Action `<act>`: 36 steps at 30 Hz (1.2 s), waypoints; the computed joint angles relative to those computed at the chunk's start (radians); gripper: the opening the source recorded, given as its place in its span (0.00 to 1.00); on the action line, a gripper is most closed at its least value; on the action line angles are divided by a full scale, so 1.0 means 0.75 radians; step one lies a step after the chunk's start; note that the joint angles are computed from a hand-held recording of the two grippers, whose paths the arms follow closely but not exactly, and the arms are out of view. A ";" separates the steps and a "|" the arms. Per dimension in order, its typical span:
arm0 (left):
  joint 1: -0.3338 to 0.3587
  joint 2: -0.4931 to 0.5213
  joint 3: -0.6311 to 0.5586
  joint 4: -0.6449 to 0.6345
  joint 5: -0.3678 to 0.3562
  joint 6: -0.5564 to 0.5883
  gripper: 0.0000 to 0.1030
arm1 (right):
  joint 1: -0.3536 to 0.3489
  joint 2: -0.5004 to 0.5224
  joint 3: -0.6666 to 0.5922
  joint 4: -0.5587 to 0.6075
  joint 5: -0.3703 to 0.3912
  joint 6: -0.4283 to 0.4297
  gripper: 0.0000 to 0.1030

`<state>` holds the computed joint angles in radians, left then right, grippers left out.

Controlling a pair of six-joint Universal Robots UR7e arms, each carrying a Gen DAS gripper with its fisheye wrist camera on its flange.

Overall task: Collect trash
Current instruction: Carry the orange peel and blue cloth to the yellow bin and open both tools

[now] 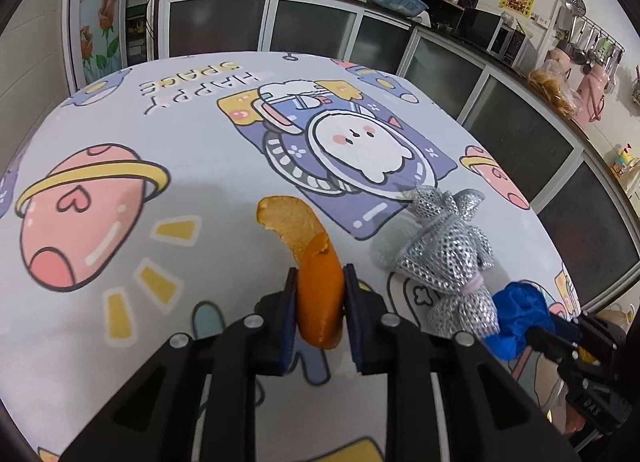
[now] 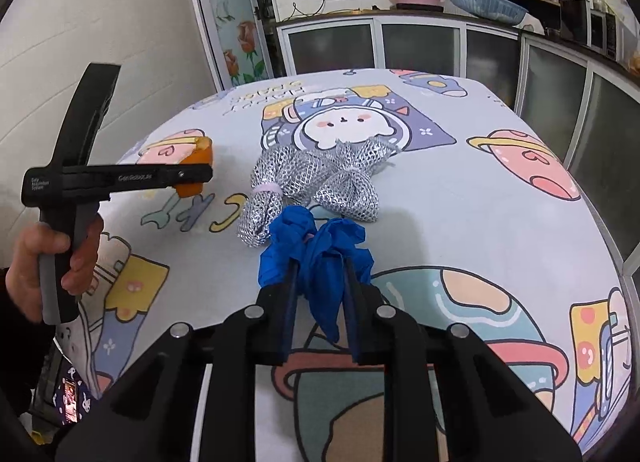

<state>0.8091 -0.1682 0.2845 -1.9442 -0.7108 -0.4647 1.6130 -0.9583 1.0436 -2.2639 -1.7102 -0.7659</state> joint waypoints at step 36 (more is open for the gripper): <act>-0.245 0.064 0.197 -0.251 -0.355 0.256 0.20 | -0.222 -0.644 0.489 -0.190 0.002 0.173 0.19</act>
